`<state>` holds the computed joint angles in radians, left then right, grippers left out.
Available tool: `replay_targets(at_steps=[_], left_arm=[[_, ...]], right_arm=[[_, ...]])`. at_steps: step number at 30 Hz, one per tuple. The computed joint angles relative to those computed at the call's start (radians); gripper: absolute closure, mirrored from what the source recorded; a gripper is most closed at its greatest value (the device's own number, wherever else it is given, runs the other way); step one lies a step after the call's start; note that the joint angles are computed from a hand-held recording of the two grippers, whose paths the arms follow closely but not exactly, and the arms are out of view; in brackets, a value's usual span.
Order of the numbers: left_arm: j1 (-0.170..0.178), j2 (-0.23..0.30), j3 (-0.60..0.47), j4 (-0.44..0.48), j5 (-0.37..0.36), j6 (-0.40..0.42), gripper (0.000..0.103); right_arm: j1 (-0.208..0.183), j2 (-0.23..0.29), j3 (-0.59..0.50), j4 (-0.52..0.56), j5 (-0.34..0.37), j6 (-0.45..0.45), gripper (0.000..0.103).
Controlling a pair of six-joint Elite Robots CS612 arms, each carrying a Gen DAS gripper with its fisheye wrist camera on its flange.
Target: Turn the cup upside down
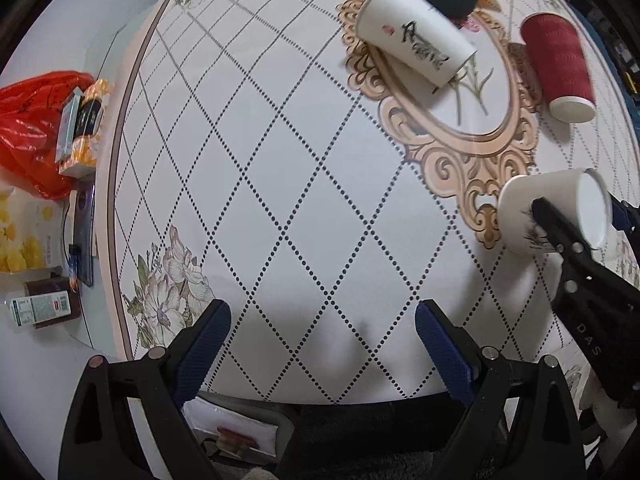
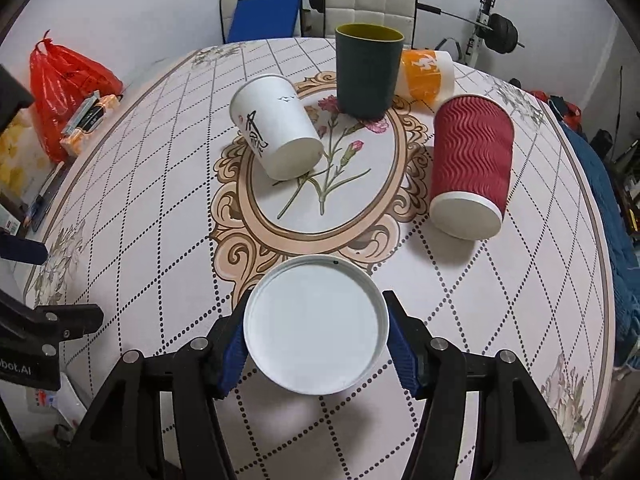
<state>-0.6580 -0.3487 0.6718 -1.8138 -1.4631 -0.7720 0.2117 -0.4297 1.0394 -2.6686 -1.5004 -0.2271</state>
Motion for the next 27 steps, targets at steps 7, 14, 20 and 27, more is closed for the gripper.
replay_targets(at_steps=[7,14,20,27], left_arm=[[-0.011,-0.04,0.055,-0.072,0.044,0.037,0.009],[-0.025,-0.097,0.127,-0.159,0.076,0.042,0.006],[-0.041,-0.155,0.186,-0.229,0.121,0.005,0.005],[-0.073,-0.223,0.248,-0.276,0.187,-0.042,0.006]], right_arm=[[0.008,-0.041,0.008,0.105,-0.084,0.1,0.008],[0.009,-0.143,0.117,0.114,-0.188,0.241,0.005],[-0.001,-0.222,0.196,0.102,-0.197,0.313,0.005],[-0.013,-0.315,0.293,0.01,-0.17,0.302,0.005]])
